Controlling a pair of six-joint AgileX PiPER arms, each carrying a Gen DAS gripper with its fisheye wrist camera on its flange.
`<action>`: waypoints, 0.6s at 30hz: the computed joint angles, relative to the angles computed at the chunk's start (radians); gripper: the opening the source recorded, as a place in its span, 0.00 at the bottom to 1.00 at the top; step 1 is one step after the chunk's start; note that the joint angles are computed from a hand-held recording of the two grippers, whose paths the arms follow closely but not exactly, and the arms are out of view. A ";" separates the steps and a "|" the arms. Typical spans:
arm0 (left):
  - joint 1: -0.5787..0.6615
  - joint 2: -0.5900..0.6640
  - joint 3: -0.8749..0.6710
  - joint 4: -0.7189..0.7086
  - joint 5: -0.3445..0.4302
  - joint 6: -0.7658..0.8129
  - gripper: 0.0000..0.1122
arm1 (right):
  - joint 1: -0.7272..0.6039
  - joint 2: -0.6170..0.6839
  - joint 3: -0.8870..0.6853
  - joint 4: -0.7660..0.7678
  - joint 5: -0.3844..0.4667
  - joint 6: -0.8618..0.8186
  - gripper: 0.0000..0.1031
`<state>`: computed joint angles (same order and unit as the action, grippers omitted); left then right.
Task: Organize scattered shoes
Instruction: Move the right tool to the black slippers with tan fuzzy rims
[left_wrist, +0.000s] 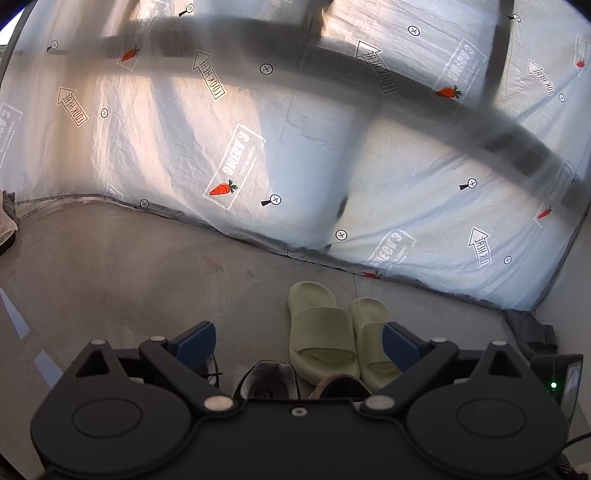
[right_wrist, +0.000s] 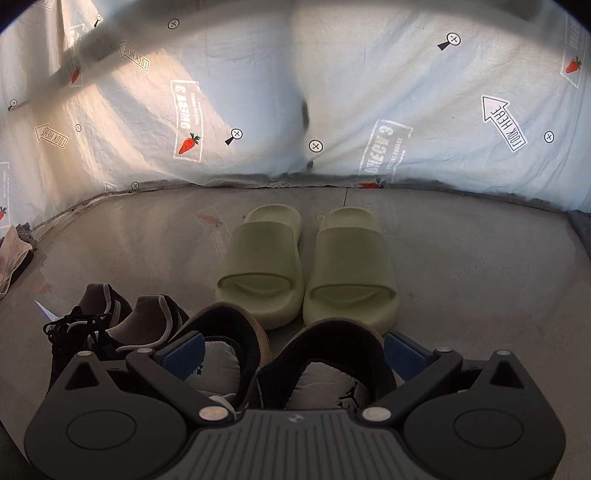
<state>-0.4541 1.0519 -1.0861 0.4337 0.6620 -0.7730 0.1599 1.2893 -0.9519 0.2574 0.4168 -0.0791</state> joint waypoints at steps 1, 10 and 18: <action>0.022 0.000 0.005 -0.034 -0.013 0.032 0.87 | 0.011 0.037 -0.036 -0.039 0.021 0.051 0.97; 0.189 0.039 0.017 -0.373 -0.084 0.364 0.87 | 0.094 0.291 -0.341 -0.286 0.275 0.356 0.98; 0.296 0.087 0.002 -0.625 -0.114 0.623 0.87 | 0.095 0.478 -0.624 -0.220 0.563 0.398 0.99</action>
<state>-0.1582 1.1392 -1.0841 -0.1909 0.5478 -0.1498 0.2545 1.7677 -1.5755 0.0378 0.9794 0.3185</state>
